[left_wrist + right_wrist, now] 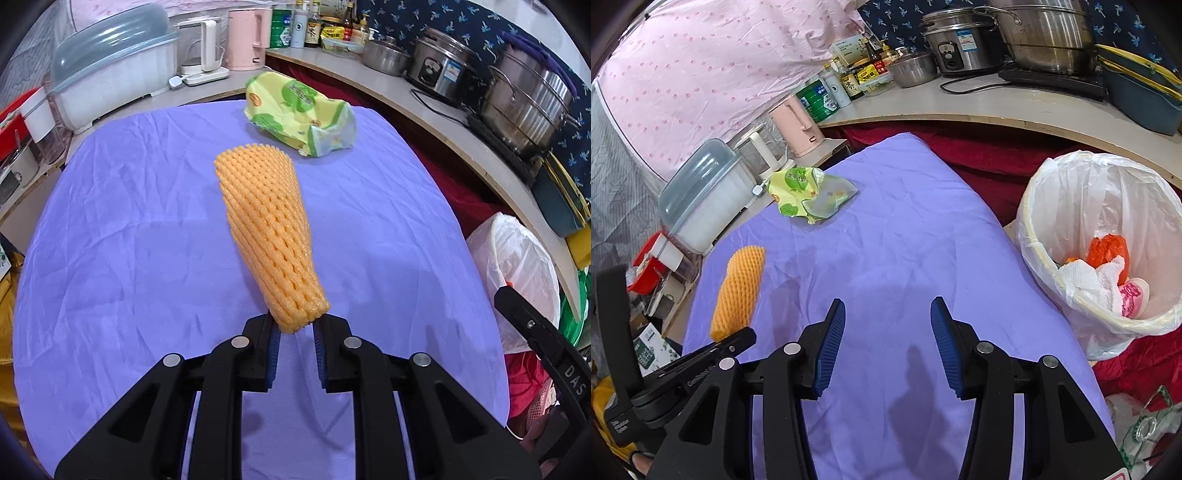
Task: Collect trash
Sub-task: 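Grasp the orange foam net with the left tool while the right tool grasps the yellow-green snack bag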
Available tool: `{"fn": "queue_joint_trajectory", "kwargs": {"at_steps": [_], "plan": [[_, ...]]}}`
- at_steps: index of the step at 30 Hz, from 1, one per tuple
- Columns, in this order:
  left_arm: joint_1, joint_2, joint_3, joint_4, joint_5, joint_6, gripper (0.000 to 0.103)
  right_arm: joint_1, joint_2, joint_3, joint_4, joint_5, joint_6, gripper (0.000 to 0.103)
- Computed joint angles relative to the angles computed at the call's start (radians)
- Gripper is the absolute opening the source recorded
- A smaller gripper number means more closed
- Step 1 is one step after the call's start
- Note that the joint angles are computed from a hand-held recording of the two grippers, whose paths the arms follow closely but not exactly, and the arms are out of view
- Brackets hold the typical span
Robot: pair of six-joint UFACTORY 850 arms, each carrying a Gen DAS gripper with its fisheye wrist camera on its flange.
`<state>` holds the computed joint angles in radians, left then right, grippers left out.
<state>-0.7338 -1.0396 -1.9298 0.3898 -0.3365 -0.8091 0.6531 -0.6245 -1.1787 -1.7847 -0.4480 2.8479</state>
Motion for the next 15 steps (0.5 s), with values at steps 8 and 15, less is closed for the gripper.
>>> {"fn": "queue_joint_trajectory", "kwargs": {"at_steps": [8, 15], "plan": [[0.035, 0.021, 0.019, 0.032, 0.032, -0.055, 0.016, -0.024, -0.072, -0.115, 0.041, 0.045, -0.115, 0.047], [0.069, 0.006, -0.019, 0.047, 0.036, -0.084, 0.016, -0.056, -0.158, -0.273, 0.113, 0.073, -0.283, 0.047]]}}
